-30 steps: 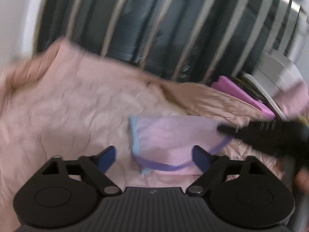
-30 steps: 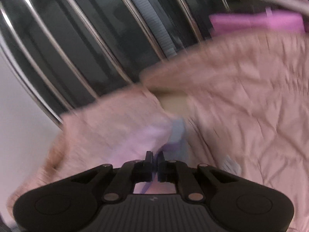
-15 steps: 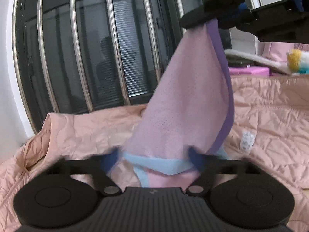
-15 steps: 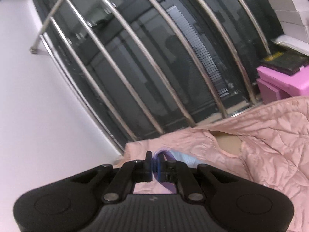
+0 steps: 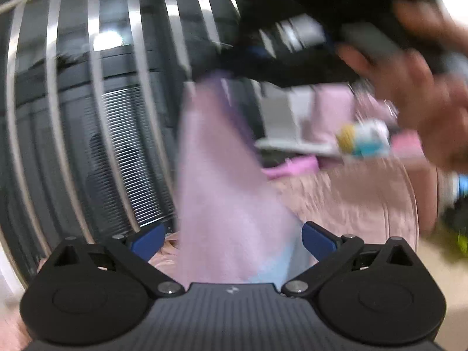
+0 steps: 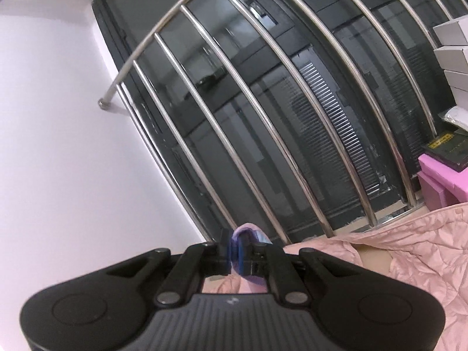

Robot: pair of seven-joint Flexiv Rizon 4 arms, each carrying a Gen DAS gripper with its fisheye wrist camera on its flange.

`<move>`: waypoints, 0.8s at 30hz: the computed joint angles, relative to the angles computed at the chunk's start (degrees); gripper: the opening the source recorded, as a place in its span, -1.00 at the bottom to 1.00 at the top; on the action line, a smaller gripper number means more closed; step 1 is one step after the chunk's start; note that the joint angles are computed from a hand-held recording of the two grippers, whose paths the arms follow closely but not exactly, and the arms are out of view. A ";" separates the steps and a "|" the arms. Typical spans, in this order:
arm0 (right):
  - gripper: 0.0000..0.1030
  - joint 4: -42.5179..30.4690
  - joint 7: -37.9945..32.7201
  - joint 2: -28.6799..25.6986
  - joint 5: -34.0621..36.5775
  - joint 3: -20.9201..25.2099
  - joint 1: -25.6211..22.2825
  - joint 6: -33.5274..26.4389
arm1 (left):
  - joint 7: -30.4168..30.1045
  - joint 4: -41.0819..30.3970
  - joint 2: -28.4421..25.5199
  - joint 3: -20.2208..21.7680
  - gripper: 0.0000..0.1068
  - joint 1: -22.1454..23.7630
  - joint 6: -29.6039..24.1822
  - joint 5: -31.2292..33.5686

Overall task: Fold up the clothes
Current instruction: 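Raise the held garment high with both grippers to let it hang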

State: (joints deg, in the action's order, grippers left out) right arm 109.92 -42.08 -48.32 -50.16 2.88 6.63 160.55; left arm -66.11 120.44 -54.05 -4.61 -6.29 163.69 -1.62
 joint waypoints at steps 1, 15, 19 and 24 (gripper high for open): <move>-0.92 -0.03 0.32 0.05 -0.27 -0.02 -0.09 -0.05 | 3.02 -1.01 -1.04 0.96 0.92 -2.71 0.14 -4.57; -0.92 9.12 -10.00 5.04 10.94 1.60 0.92 9.67 | -22.26 9.67 7.60 -3.64 -0.86 12.82 10.16 8.14; -0.92 15.67 -14.25 7.97 10.98 1.35 0.67 17.80 | -29.88 19.27 14.93 -3.10 -0.87 12.12 17.84 6.48; -0.92 25.17 -20.27 17.32 14.42 1.87 1.57 21.77 | -22.47 28.78 30.51 -1.89 -0.87 -0.43 17.45 -9.16</move>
